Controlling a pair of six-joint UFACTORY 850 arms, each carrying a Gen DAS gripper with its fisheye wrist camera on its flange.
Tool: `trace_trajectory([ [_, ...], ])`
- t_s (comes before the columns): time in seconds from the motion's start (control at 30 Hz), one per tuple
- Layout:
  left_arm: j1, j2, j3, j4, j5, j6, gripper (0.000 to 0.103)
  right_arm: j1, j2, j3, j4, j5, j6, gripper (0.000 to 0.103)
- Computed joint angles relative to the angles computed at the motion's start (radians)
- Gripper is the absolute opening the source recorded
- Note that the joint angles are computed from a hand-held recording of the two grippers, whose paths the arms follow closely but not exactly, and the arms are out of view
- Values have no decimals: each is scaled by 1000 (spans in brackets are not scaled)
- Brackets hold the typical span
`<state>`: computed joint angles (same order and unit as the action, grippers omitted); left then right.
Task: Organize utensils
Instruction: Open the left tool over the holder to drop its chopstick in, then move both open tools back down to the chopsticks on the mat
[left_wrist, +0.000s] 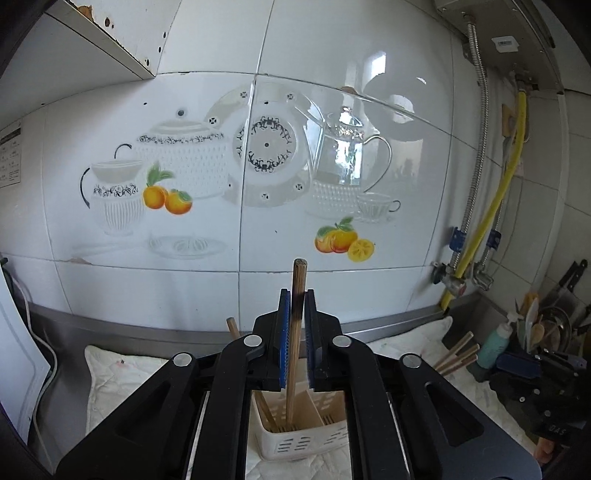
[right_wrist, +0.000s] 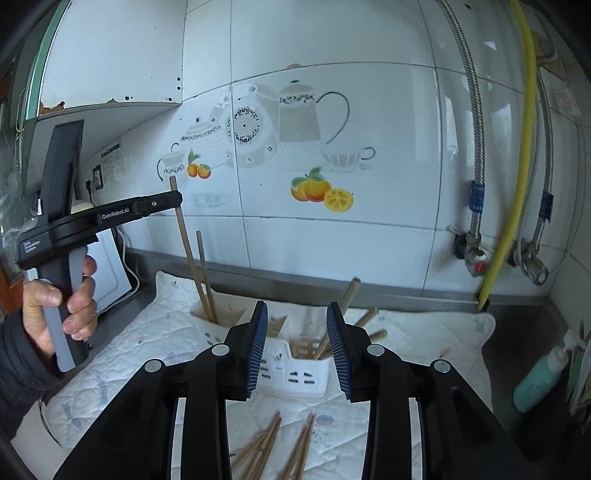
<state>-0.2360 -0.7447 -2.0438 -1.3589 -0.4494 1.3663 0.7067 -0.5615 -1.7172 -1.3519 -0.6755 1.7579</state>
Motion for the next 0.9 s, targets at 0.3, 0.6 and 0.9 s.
trace_trajectory([
  [0.3, 0, 107, 156, -90, -10, 175, 51, 63, 58, 132, 3, -48, 93, 33],
  [0.6, 16, 269, 452, -200, -54, 365, 74, 145, 66, 242, 73, -110, 152, 33],
  [0.9, 42, 368, 707, -234, -94, 418, 74, 214, 51, 328, 113, -131, 283, 31],
])
